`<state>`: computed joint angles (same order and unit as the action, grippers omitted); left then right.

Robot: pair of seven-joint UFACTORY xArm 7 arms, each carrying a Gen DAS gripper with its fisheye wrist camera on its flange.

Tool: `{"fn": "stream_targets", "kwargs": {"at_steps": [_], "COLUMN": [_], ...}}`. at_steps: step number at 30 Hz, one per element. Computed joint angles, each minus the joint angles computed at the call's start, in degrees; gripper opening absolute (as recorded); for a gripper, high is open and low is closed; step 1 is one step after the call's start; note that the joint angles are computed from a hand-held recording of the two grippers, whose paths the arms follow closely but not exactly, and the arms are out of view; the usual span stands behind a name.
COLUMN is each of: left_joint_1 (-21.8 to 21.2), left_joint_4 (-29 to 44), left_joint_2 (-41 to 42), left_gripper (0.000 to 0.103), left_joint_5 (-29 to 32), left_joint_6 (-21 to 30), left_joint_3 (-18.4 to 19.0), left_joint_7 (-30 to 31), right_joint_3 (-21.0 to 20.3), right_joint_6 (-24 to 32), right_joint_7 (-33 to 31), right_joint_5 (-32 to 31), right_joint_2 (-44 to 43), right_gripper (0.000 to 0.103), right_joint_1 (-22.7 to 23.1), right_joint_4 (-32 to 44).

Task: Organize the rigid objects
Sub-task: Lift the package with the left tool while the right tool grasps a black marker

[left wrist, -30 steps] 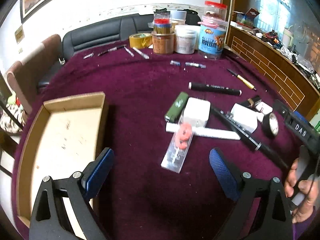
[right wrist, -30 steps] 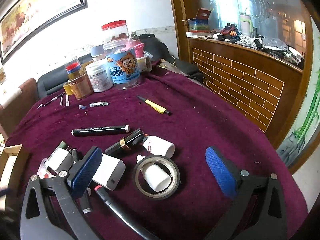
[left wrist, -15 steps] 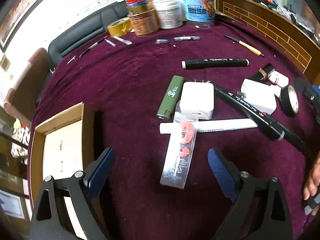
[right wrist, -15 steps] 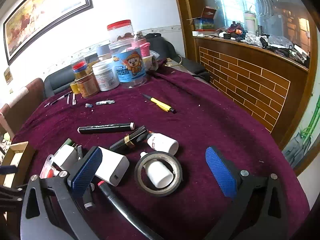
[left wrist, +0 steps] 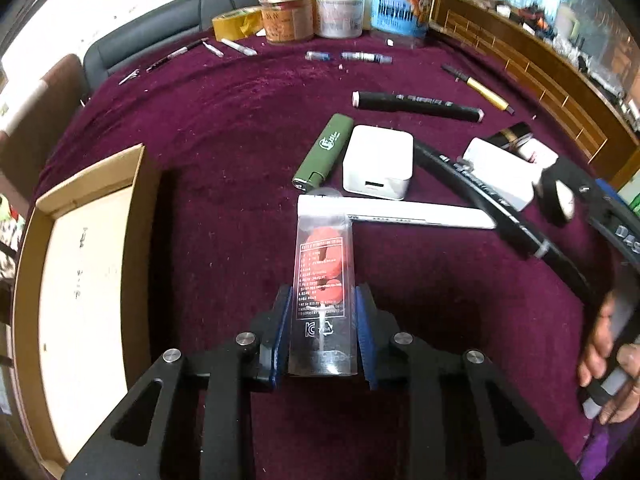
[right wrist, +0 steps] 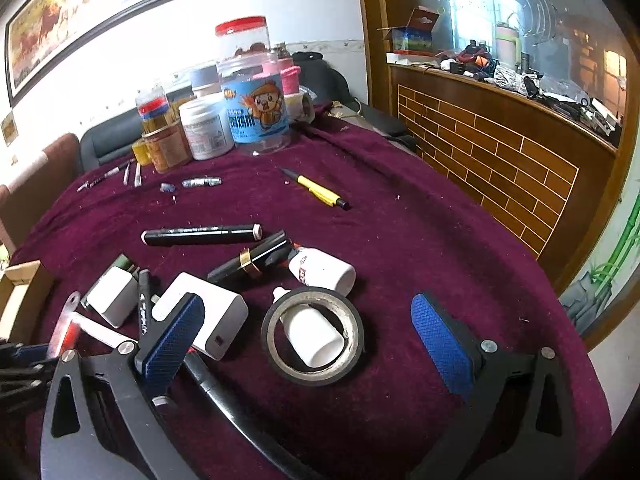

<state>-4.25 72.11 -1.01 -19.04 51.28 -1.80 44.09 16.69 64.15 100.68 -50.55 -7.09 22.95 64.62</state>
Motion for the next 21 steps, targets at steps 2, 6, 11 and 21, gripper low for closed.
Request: {"fn": "stream_targets", "kwargs": {"at_steps": [2,6,11,21], "left_joint_1": [0.12,0.52,2.09,7.34], "left_joint_4": [0.27,1.3,0.39,-0.37], "left_joint_2": [0.66,2.63,-0.24,-6.99], "left_gripper": [0.03,0.025,0.023,0.023], "left_joint_5": [-1.24,-2.94,-7.42,-21.27], "left_joint_6": [-0.56,-0.76,2.59,18.55], "left_joint_3": [0.09,-0.18,1.02,8.09], "left_joint_7": [-0.79,-1.05,1.61,9.13], "right_joint_3": [-0.19,-0.6,-0.89,-0.91], "right_joint_6": [-0.68,-2.0,-3.77,-8.25], "right_joint_7": [0.0,-0.72,0.27,4.3], "right_joint_5": [0.25,1.4,2.53,7.2], "right_joint_2": [-0.27,-0.21,-0.88,-4.48], "right_gripper": [0.103,0.103,0.103,0.103], "right_joint_1": [-0.11,-0.47,-1.19,-4.11], "right_joint_4": [-0.43,-0.72,-1.88,-6.43]}}
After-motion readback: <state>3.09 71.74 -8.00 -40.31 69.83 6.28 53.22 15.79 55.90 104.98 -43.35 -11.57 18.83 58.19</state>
